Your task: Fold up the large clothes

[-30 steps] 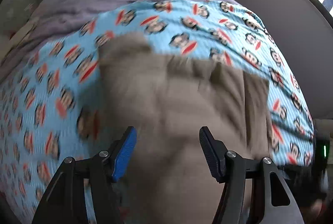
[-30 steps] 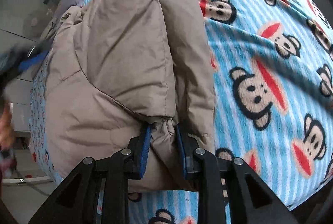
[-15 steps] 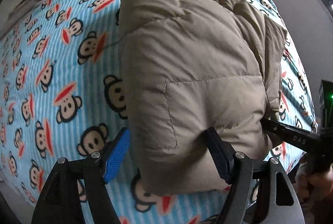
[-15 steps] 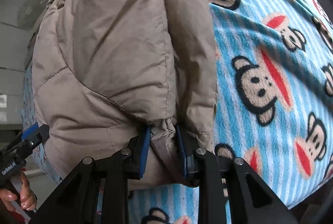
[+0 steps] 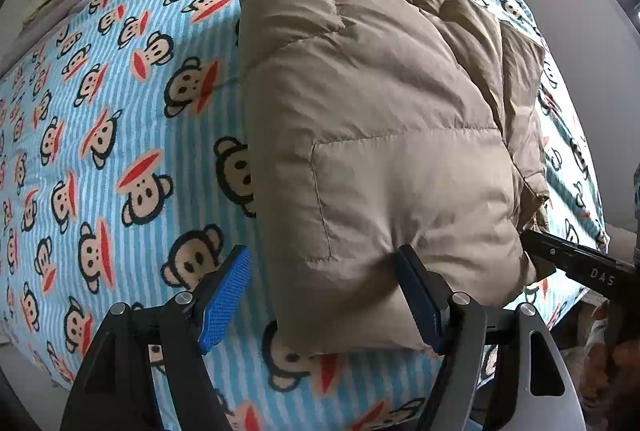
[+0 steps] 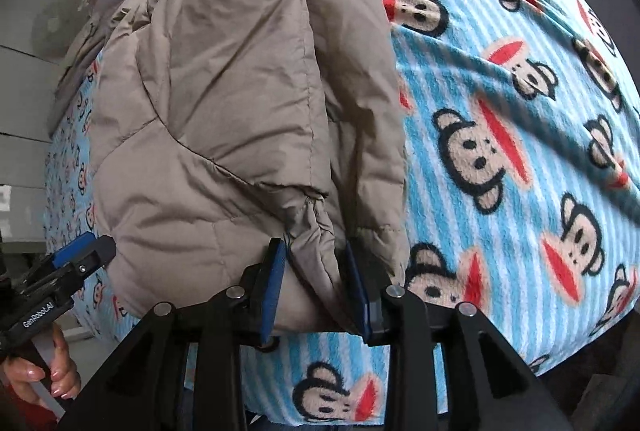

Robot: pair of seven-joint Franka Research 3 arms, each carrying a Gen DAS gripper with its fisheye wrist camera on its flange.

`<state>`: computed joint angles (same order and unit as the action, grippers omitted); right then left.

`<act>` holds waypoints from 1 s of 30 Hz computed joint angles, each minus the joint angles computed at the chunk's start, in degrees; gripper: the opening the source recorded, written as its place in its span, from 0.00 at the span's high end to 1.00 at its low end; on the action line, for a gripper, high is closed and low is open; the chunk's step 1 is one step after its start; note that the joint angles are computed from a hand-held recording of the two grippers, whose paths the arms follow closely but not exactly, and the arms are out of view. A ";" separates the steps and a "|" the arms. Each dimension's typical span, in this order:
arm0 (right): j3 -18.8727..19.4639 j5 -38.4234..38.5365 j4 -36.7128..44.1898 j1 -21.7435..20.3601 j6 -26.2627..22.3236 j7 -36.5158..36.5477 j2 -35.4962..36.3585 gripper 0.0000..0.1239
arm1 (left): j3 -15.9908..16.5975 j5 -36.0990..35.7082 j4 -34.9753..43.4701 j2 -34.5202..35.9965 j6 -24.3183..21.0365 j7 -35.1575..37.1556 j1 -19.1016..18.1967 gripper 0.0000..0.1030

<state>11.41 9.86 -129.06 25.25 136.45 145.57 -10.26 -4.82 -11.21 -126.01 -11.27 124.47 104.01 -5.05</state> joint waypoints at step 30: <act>0.67 -3.38 0.83 -2.38 -0.36 -1.87 -4.82 0.49 | 0.06 5.90 0.63 -0.65 3.19 -5.30 1.30 0.00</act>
